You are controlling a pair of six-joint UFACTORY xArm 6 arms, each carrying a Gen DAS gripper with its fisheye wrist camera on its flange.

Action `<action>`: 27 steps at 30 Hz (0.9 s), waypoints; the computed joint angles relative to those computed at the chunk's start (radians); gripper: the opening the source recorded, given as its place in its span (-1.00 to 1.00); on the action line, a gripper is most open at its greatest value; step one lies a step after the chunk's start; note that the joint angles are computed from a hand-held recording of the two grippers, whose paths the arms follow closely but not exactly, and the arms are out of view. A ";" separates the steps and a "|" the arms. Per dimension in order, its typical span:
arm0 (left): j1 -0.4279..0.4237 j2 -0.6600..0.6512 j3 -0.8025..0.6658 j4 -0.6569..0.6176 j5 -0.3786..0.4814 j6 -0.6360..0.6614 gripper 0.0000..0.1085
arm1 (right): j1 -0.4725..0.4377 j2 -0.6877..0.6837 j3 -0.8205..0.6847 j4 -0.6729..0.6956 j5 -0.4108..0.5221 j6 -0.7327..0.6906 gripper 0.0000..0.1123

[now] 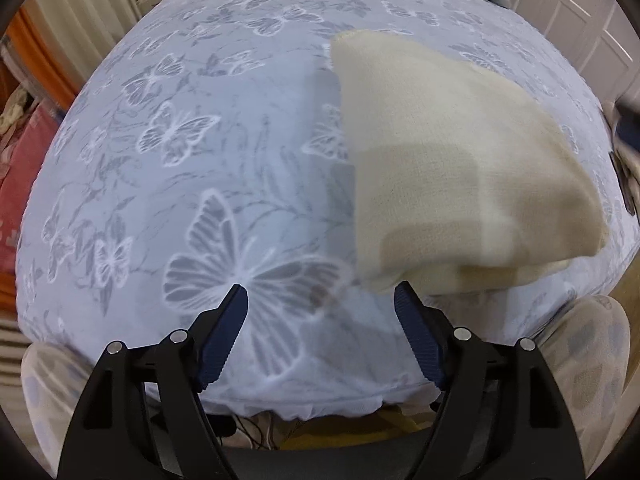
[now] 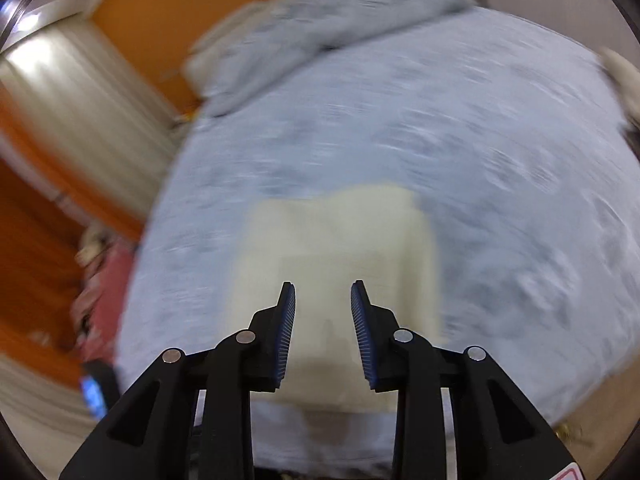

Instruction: Fold small clothes

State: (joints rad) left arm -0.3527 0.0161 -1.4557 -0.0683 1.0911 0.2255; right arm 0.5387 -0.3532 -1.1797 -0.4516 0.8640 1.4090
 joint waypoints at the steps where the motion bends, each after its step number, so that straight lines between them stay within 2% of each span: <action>1: 0.005 0.000 -0.008 0.000 0.012 -0.008 0.35 | 0.003 0.047 -0.058 0.025 -0.011 -0.069 -0.56; 6: 0.014 -0.005 -0.023 0.041 0.033 -0.023 0.35 | -0.001 0.269 -0.263 0.187 -0.015 -0.305 -0.67; 10: 0.027 -0.010 -0.025 0.049 0.042 -0.024 0.35 | -0.004 0.373 -0.238 0.334 0.013 -0.384 -0.75; 11: 0.028 -0.008 -0.026 0.054 0.043 -0.026 0.35 | -0.003 0.369 -0.192 0.352 -0.030 -0.376 -0.77; 13: 0.032 -0.001 -0.032 0.055 0.053 -0.027 0.35 | -0.007 0.332 -0.112 0.359 -0.122 -0.322 -0.77; 15: 0.034 0.004 -0.038 0.050 0.060 -0.028 0.35 | -0.020 0.290 -0.086 0.421 -0.131 -0.323 -0.78; 16: 0.035 0.011 -0.049 0.035 0.071 -0.028 0.35 | -0.021 0.263 -0.080 0.398 -0.120 -0.301 -0.74; 18: 0.041 0.023 -0.073 -0.005 0.094 -0.022 0.37 | -0.008 0.177 -0.062 0.246 -0.039 -0.182 -0.50; 19: 0.047 0.034 -0.096 -0.042 0.112 -0.021 0.43 | -0.002 0.147 -0.057 0.195 0.000 -0.134 -0.32; 20: 0.050 0.041 -0.110 -0.068 0.120 -0.021 0.58 | 0.007 0.076 -0.014 0.124 0.058 -0.048 -0.25; 21: 0.053 0.045 -0.119 -0.098 0.118 -0.020 0.62 | 0.016 0.033 0.015 0.094 0.085 -0.002 -0.14; 23: 0.046 0.058 -0.134 -0.133 0.111 -0.019 0.63 | 0.022 -0.072 0.107 0.084 0.134 0.086 -0.12; 26: 0.018 0.095 -0.161 -0.132 0.123 -0.032 0.63 | 0.006 -0.154 0.222 0.163 0.095 0.120 -0.12; 27: 0.006 0.106 -0.164 -0.128 0.124 -0.043 0.63 | 0.004 -0.158 0.247 0.183 0.056 0.121 -0.11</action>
State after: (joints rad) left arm -0.3465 0.1218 -1.6195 -0.1960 1.2154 0.1827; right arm 0.5428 -0.5112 -0.9328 -0.2684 0.9202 1.5300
